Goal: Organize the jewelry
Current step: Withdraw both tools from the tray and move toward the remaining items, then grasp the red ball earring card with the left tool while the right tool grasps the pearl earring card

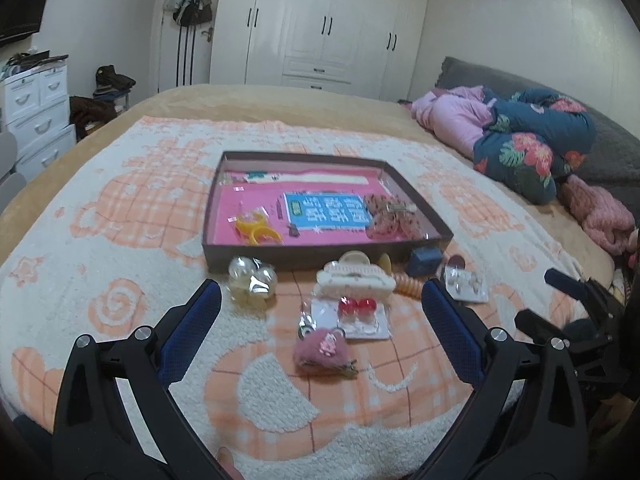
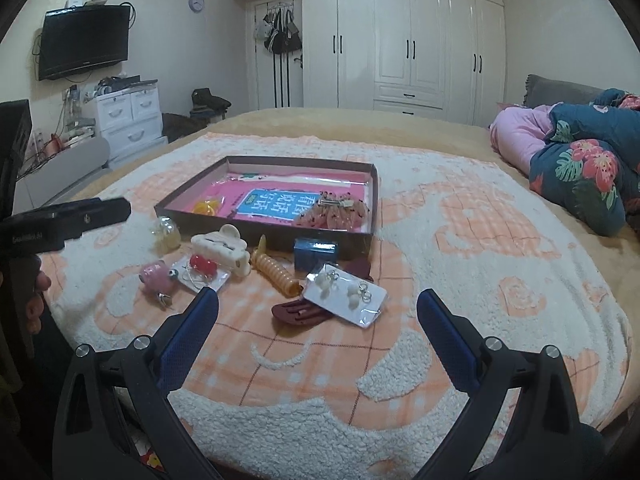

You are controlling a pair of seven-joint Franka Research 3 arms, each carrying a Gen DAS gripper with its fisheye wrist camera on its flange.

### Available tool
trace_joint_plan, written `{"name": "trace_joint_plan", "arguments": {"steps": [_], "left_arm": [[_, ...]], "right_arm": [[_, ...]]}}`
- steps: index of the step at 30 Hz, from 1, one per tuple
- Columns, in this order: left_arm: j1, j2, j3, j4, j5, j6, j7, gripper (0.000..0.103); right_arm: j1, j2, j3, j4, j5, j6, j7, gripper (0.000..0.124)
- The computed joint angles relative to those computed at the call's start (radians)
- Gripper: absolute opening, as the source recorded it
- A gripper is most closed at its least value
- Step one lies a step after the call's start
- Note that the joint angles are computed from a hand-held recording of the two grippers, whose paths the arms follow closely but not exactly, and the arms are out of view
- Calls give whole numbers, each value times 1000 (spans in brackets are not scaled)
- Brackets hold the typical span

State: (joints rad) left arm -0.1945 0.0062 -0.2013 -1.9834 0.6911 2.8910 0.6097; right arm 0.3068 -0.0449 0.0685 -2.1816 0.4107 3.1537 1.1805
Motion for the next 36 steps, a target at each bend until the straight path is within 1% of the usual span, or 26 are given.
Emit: {"name": "trace_joint_plan", "arguments": {"steps": [1,5,8,12,16,18,25,30,33,36], "left_arm": [[-2,8,-3,2,-36,-3,38,92],[-14,35,-8,13,-94,-26,103,92],[-23,62,-9,30,-132,-49,150,92],[-39,101,-3,64,-146,-85,180,92],[-52,136,6,99,-148,-115,195,92],[-53,158,5,126,-171,-140,216,92],[-74,216,11,192,-190,-177,267,92],[-91,244,25,224,-165,-199,275,92],[-96,262,26,248,-165,-227,294,92],[-95,278,20,264,-187,-237,321,87]], "right_arm": [[-4,2,1,-1,-12,2,12,97],[-60,19,19,-2,-213,8,212,97],[-62,33,8,8,-248,-2,255,97],[-67,57,-16,27,-382,-8,384,97],[-57,83,-48,55,-475,-30,480,97],[-51,98,-63,72,-506,-49,523,97],[-61,144,-57,127,-388,-110,483,97],[-77,173,-18,165,-252,-135,356,97],[-66,194,-20,193,-225,-148,329,97],[-47,217,-38,225,-233,-173,349,97]]}}
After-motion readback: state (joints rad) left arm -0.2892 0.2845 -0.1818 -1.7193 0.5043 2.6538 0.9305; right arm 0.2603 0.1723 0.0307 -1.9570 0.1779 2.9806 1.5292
